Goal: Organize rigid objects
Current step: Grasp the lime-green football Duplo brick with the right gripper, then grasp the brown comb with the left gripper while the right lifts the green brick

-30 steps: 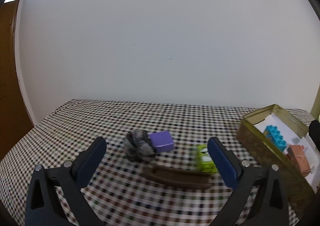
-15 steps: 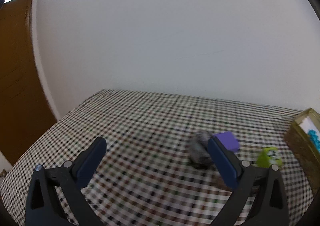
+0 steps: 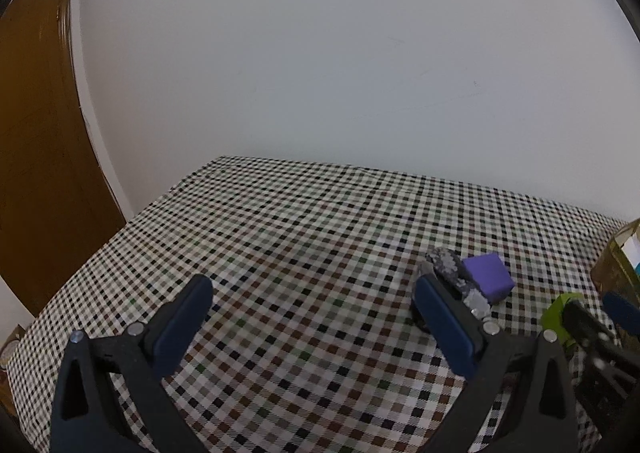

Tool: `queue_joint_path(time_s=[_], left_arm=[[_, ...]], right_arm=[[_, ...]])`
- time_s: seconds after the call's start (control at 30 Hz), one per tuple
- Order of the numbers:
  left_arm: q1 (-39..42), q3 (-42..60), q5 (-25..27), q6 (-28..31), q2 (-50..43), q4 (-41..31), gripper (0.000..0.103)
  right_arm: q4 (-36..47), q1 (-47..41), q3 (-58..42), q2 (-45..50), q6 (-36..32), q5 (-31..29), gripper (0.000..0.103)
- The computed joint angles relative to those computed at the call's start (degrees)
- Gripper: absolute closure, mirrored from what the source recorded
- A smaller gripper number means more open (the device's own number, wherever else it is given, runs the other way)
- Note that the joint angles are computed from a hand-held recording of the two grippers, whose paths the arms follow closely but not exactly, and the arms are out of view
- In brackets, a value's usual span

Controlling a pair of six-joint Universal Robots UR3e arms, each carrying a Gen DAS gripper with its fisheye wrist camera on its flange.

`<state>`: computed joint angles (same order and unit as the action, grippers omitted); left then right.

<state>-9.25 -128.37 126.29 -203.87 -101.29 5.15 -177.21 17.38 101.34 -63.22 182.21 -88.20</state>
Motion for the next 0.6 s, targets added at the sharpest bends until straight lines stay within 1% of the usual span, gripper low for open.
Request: queue_joint_path(time_s=[0.07,0.1,0.13,0.2,0.27,0.33,0.47,0.53,0.6], left_arm=[[0.7,-0.8,-0.5,1.0,0.9,0.0,0.001],[0.7,-0.6,-0.6,1.3,0.7,-0.2,0.001],[0.6,-0.4,-0.7,1.7,0.7,-0.4,0.001],[0.4,0.1,-0.7,2.4,0.4,-0.7,0.001],[0.4,0.1,-0.8,2.8,0.6,-1.0,0.001],[0.4,0.1,-1.0,3.1,0.8,-1.1,0.001],[0.4,0.1,-1.5,3.0,1.5,-2.3,0.001],[1.3,-0.4,-2.5,3.4,1.9,-2.0,0.001],[2.7,-1.0,-3.7,3.9,2.0,-1.5,0.001]], right_arm=[[4.1,-0.4,-2.8,1.4,0.6,1.0,0.041],[6.2,-0.5,-3.9,1.9,0.5,1.3,0.044],[7.5,-0.7,-4.6,2.3,0.4,1.8,0.055],[9.8,-2.2,-5.3,2.7,0.4,4.7,0.065],[11.2,-3.3,-5.5,2.6,0.8,6.6,0.066],[10.7,-4.2,-4.5,2.2,0.6,8.2,0.066],[12.1,-2.6,-4.7,1.9,-2.3,7.4,0.068],[11.5,-2.2,-3.2,1.1,-3.7,7.8,0.068],[10.5,-1.3,-1.3,-0.2,-4.5,6.8,0.068]])
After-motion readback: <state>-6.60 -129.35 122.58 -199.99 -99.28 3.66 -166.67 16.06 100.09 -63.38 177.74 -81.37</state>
